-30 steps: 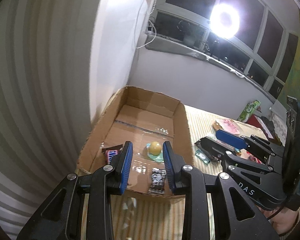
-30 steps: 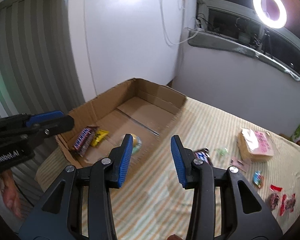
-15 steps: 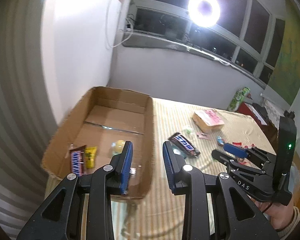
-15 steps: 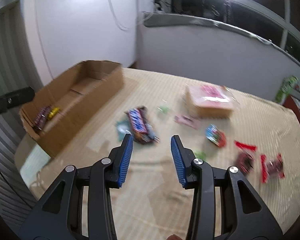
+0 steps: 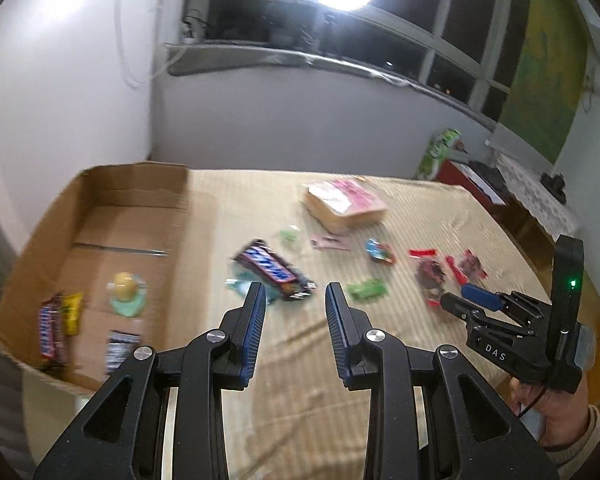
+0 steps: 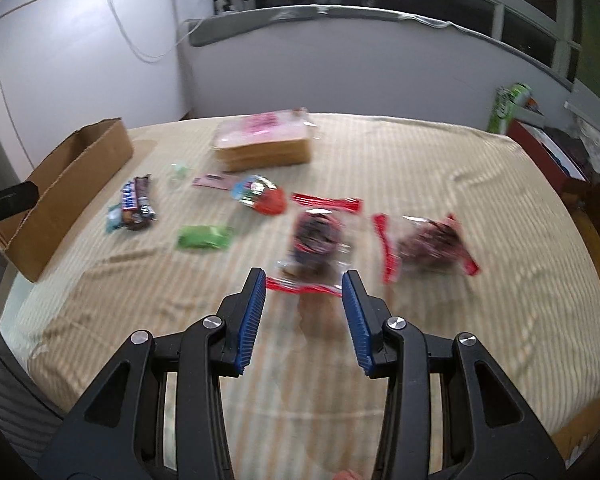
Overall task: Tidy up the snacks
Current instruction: 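Move both grippers back toward the table snacks, then grasp a red-wrapped chocolate packet with the left gripper while the right grasps another red packet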
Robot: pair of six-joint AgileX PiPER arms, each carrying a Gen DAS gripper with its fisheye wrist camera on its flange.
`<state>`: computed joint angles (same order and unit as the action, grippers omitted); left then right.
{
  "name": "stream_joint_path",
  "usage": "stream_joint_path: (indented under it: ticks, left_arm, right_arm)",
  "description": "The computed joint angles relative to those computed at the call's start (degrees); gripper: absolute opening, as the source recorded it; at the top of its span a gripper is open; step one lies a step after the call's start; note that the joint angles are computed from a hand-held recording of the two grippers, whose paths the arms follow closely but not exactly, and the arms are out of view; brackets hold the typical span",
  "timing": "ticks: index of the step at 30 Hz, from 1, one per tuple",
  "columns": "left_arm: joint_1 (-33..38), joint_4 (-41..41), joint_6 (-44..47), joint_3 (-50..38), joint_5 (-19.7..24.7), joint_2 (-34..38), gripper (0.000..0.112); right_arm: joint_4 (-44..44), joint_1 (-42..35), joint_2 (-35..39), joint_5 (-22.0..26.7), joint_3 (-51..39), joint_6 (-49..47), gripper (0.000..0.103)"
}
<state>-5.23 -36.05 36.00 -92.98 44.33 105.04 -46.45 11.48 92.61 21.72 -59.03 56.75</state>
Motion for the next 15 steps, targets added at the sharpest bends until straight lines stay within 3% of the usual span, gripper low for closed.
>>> stream_joint_path:
  ticks: [11,15]
  left_arm:
    - [-10.4,5.7,-6.2,-4.1,2.2,5.2,0.030]
    - [-13.5,6.3,-9.1,-7.1,3.8,8.1,0.045]
  right_arm:
    - [4.0,-10.5,-4.6,-7.3,8.5,-4.3,0.042]
    - [9.3,-14.7,-5.2,-9.6,9.7,-10.2,0.055]
